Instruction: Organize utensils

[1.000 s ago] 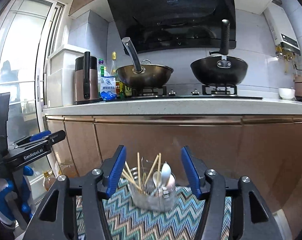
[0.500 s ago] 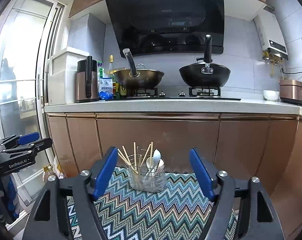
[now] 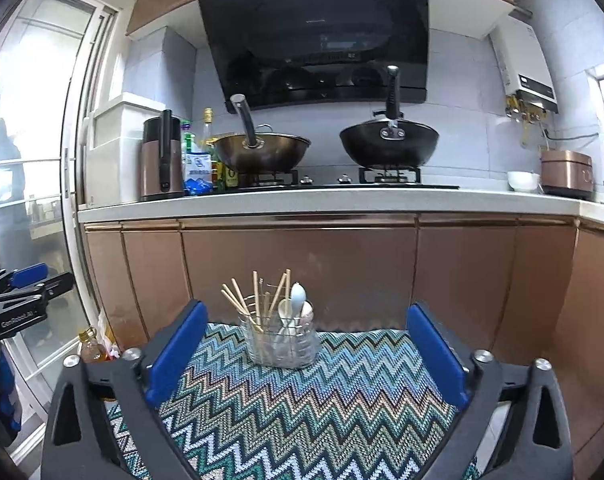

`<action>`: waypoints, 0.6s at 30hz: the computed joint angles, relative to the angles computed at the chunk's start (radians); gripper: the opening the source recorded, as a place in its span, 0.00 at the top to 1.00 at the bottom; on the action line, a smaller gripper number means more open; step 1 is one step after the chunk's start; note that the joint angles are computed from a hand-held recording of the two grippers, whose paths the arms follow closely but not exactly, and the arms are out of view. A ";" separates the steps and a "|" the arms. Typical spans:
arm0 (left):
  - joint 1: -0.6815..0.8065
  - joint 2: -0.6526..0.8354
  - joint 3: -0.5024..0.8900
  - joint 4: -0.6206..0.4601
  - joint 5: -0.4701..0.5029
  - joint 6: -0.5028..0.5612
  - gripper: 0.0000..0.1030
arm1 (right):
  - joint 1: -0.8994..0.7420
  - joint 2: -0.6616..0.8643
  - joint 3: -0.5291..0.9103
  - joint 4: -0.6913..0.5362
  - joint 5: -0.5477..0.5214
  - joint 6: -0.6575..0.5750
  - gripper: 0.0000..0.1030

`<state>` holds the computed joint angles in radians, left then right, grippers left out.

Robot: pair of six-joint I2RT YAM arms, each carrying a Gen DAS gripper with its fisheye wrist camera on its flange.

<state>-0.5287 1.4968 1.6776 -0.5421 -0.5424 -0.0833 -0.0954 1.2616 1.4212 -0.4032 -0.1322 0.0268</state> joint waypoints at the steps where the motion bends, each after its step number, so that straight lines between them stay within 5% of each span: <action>1: -0.004 -0.006 -0.007 0.003 -0.007 -0.001 0.40 | -0.004 -0.003 -0.006 0.004 0.005 0.002 0.00; 18: -0.094 -0.037 -0.044 0.064 -0.145 -0.006 0.38 | -0.076 -0.088 -0.111 0.098 0.033 -0.018 0.00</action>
<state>-0.6223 1.4600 1.6339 -0.4784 -0.6875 -0.0895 -0.1718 1.1735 1.3098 -0.3048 -0.0990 0.0084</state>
